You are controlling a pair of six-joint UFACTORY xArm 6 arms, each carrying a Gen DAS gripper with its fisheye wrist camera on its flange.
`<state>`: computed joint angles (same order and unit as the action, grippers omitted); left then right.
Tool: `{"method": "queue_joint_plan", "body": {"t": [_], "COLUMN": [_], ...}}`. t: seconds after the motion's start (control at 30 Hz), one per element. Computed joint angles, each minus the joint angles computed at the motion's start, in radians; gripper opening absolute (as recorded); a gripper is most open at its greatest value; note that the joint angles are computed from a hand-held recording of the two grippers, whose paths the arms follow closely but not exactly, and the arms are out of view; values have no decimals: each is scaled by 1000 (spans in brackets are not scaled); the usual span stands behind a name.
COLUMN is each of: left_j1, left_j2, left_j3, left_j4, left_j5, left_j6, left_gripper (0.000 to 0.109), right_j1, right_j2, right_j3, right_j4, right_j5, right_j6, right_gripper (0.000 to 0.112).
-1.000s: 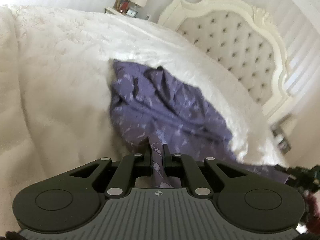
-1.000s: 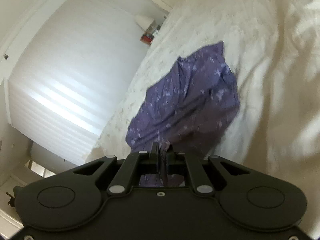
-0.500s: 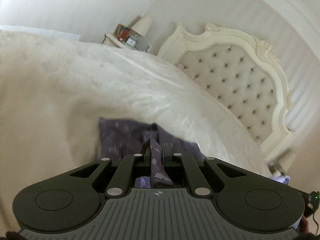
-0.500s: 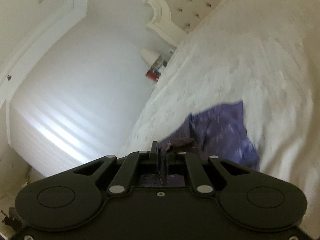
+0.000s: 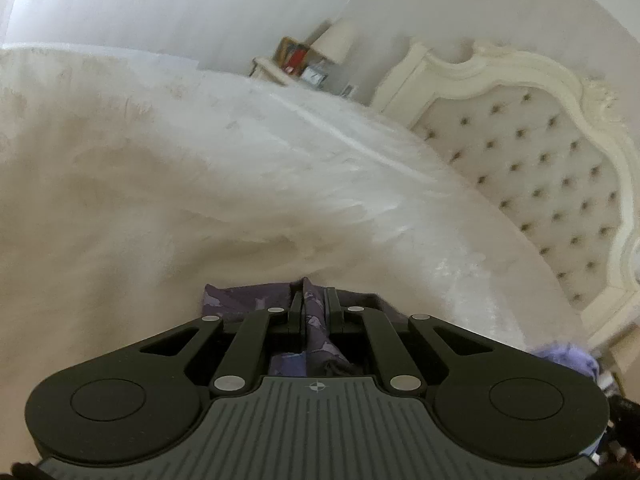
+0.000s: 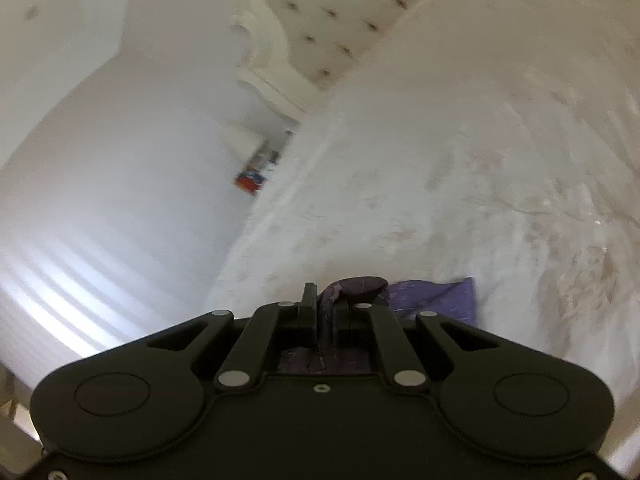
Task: Fold large clothes
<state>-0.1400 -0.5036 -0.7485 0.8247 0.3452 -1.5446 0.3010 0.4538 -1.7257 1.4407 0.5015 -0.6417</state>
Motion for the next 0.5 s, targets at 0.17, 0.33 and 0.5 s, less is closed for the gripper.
{"method": "queue_joint_plan", "body": {"t": [0.17, 0.33, 0.5], "left_j1": [18, 57, 69], "left_j2": [73, 79, 12], "left_j3": [-28, -3, 13], "left_j4": [-15, -2, 243], "left_j5": [4, -65, -16], "left_j6": [24, -42, -248], "left_gripper": [9, 23, 54], "right_j1": [14, 18, 23], "right_j2": [122, 181, 167], "right_j3": [-123, -178, -156], "right_j4": [-164, -212, -109], "right_j5": [-20, -14, -53], "right_j6": [134, 176, 49], "right_gripper": [13, 25, 86]}}
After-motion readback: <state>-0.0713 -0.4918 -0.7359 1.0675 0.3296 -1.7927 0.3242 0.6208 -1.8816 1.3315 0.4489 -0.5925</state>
